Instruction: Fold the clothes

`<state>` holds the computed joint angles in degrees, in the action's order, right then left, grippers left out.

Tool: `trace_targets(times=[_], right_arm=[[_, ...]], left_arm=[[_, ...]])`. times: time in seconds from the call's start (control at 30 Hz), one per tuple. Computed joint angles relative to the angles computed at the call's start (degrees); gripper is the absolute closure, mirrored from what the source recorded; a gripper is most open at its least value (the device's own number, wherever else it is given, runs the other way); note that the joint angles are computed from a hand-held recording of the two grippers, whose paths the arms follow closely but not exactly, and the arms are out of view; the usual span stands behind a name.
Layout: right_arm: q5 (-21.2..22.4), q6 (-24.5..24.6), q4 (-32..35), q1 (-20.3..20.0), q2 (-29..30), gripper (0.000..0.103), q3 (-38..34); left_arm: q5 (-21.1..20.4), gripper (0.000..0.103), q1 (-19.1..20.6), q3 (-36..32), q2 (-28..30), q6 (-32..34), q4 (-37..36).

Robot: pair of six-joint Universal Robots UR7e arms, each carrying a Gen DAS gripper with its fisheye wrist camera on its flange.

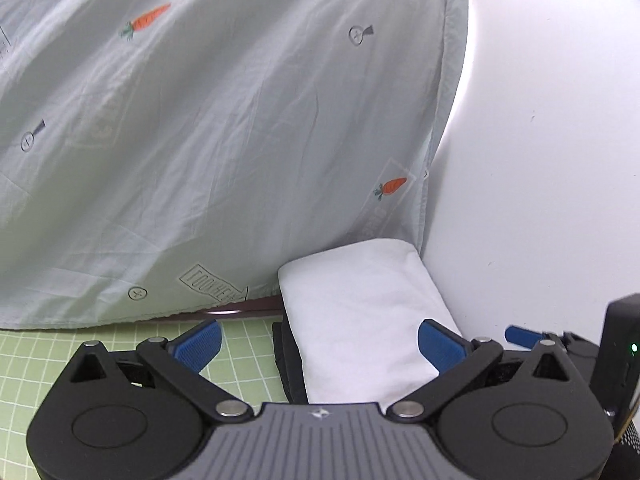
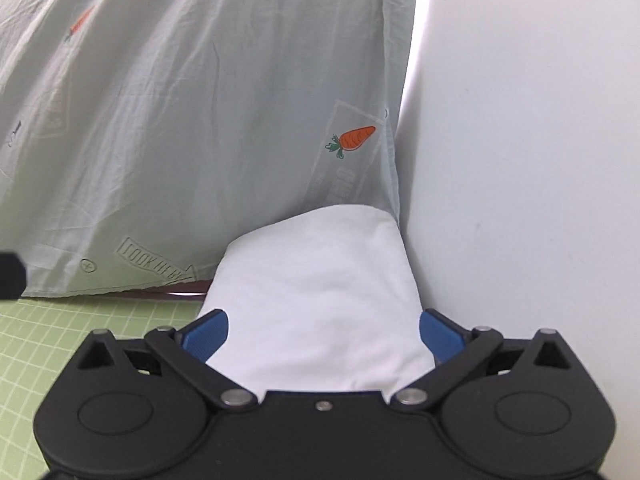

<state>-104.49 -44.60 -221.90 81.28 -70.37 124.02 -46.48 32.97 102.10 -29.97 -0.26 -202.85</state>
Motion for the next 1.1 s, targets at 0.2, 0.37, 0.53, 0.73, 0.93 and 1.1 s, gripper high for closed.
trace_targets(times=[0.2,0.37,0.53,0.73,0.93,1.1], right_arm=[[-4.69,3.34,-1.96,3.22,-8.75,0.0,13.2],[-7.48,5.04,-3.03,4.58,-13.81,0.0,19.59],[-9.75,5.37,-6.02,5.16,-16.64,0.0,24.62],[-12.69,6.73,-6.95,6.11,-19.12,0.0,28.33],[-12.35,7.33,-6.53,5.65,-21.6,0.0,30.48],[-11.75,7.47,-5.99,4.95,-23.59,0.0,31.81]], left_arm=[[3.01,0.0,-5.94,8.63,-5.22,-6.9,-0.38],[4.14,0.0,-9.5,14.56,-9.05,-12.01,3.42],[5.64,0.0,-12.38,19.35,-11.87,-17.24,8.2],[6.21,0.0,-15.18,23.44,-13.98,-20.35,10.75],[7.01,0.0,-17.12,25.48,-15.35,-23.31,13.78],[6.86,0.0,-18.12,26.6,-15.89,-24.79,13.97]])
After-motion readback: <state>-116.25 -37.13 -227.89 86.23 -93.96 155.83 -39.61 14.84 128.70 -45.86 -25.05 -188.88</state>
